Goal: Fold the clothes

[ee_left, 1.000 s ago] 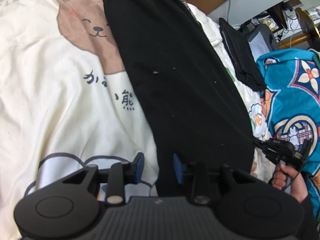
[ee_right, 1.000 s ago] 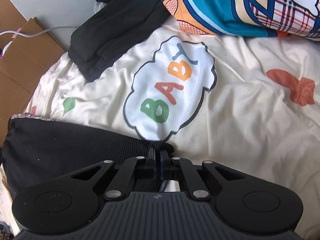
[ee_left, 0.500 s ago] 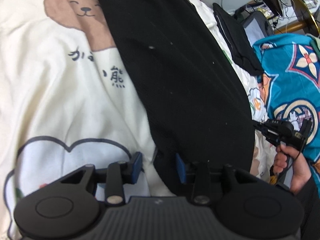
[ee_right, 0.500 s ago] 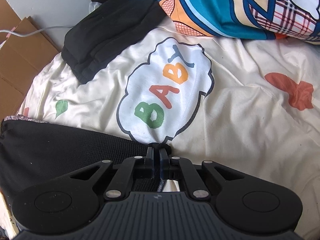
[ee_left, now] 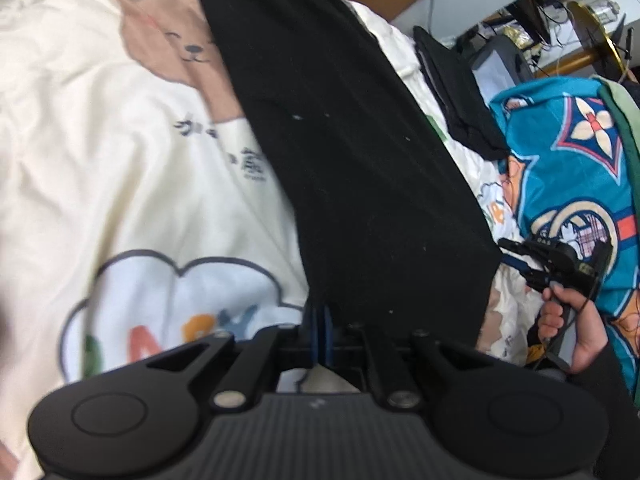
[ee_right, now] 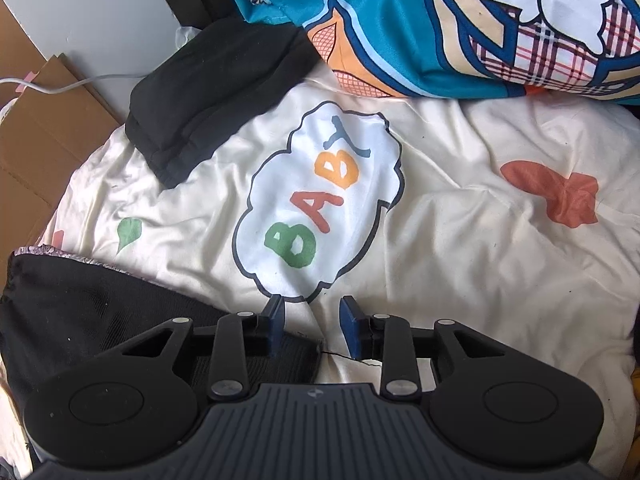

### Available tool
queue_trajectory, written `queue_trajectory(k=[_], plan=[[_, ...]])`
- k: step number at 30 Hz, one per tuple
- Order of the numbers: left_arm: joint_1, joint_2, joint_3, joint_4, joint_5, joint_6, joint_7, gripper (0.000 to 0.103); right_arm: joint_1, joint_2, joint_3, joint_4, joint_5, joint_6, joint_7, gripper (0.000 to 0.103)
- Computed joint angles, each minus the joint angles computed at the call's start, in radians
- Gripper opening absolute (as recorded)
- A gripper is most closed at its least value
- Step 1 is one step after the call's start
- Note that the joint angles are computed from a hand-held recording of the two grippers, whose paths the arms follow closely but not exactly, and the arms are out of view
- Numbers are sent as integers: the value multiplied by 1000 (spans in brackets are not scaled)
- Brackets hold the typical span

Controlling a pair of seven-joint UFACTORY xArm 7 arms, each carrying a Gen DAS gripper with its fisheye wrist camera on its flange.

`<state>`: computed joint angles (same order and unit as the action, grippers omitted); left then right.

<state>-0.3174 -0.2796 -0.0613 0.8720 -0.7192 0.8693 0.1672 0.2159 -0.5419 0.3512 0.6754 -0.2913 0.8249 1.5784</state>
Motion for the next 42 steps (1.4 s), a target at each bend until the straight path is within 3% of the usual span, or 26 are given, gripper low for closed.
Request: queue_trajectory(k=[2, 8, 13, 18, 21, 23, 28, 31, 35, 42], plan=[[13, 11, -6, 13, 49, 19, -38, 5, -3, -2, 2, 0, -5, 2, 4, 38], [48, 59, -6, 135, 215, 169, -51, 28, -2, -29, -14, -25, 10, -45, 1, 43], [61, 92, -23, 241, 290, 279, -80, 30, 26, -41, -52, -37, 62, -56, -95, 43], [50, 95, -51, 289, 315, 332, -154, 33, 54, -21, -86, -42, 140, -86, -208, 43], [37, 88, -67, 289, 319, 340, -223, 33, 56, -6, -90, -39, 160, -89, -262, 40], [26, 85, -75, 285, 319, 340, -257, 33, 50, -7, -91, -48, 172, -100, -275, 21], [-14, 87, -91, 262, 267, 341, -302, 33, 14, -40, -72, -75, 165, -96, -251, 3], [-40, 90, -106, 236, 238, 328, -324, 33, -12, -60, -53, -72, 142, -36, -217, 0], [-70, 99, -113, 201, 176, 311, -351, 33, -14, -110, -63, -116, 163, -90, -179, 1], [-101, 83, -120, 126, 115, 267, -351, 33, -15, -63, -49, -93, 155, -152, -182, 2]])
